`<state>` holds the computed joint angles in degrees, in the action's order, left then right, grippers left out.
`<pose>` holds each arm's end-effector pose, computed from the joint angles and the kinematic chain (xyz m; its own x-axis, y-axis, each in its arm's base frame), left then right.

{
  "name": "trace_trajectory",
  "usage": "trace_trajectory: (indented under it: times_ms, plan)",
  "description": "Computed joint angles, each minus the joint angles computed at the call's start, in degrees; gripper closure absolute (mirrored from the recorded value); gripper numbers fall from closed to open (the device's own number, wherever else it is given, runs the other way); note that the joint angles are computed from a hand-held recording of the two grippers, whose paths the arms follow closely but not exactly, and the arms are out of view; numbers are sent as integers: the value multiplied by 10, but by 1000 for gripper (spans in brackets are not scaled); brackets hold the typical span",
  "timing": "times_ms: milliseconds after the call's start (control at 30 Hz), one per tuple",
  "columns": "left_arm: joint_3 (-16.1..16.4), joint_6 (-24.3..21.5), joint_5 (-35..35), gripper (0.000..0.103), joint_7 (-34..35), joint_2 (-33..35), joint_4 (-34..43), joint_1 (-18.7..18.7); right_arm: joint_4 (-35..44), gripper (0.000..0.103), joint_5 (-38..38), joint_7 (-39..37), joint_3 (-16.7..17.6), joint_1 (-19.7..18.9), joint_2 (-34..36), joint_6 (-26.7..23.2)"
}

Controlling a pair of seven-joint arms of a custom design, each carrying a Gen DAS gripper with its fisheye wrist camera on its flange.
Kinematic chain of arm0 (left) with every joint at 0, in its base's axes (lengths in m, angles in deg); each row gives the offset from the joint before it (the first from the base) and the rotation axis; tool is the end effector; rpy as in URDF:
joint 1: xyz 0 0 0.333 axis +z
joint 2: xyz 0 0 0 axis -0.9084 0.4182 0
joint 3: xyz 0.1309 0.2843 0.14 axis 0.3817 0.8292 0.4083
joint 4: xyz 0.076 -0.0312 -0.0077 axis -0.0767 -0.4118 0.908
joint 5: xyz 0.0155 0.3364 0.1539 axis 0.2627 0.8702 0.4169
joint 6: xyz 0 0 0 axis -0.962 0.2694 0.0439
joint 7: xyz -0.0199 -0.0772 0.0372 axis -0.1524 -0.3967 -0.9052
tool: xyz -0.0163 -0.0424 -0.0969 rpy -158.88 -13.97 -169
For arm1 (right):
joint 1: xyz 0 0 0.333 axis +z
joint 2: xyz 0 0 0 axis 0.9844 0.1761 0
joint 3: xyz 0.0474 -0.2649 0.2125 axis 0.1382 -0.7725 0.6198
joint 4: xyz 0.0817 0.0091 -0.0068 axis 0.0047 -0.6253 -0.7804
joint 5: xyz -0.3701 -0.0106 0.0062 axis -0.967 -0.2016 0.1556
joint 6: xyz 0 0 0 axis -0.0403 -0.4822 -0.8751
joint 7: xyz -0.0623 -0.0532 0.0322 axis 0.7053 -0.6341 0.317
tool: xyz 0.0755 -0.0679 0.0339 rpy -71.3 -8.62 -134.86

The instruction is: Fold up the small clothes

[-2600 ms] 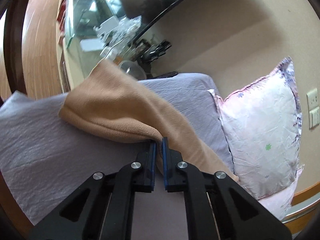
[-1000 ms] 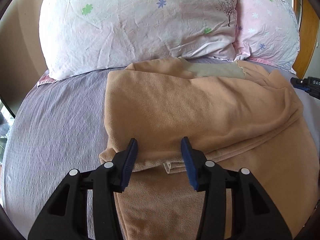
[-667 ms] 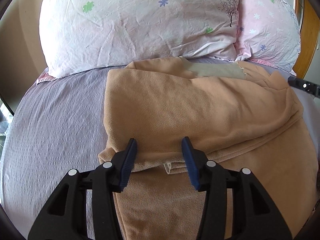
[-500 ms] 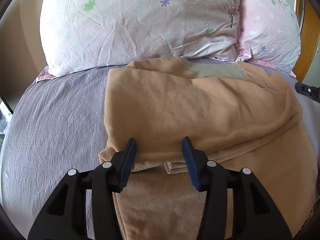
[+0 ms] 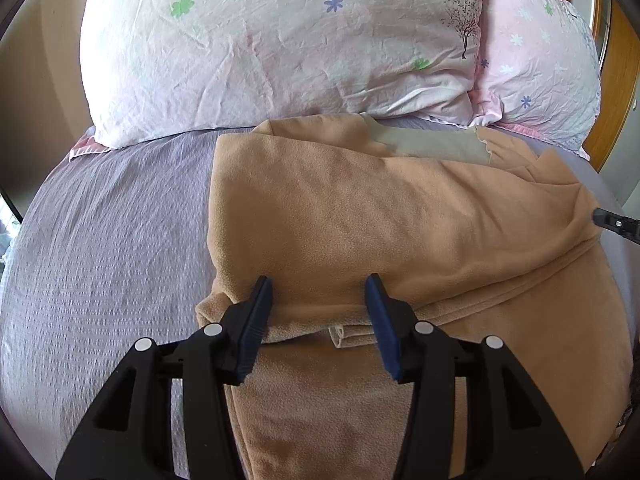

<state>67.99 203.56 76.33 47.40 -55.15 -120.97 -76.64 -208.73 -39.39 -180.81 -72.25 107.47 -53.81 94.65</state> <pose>0.5633 -0.2664 0.4921 -0.5601 -0.8275 0.0393 -0.6474 0.4077 -0.6440 0.4018 0.3628 0.4918 -0.2532 -0.8901 -0.3789 -0.6938 0.4400 -0.5701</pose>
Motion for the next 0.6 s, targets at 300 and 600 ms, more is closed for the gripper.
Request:
trace_trajectory:
  times_ms: [300, 600]
  plan:
    - [-5, -3, -23, 52, 16, -1, 0, 5, -37, 90, 142, -98, 11, 17, -25, -7]
    - [-4, -4, -26, 52, 19, 0, 2, 3, -14, 79, 38, -18, 22, -41, -32, -4]
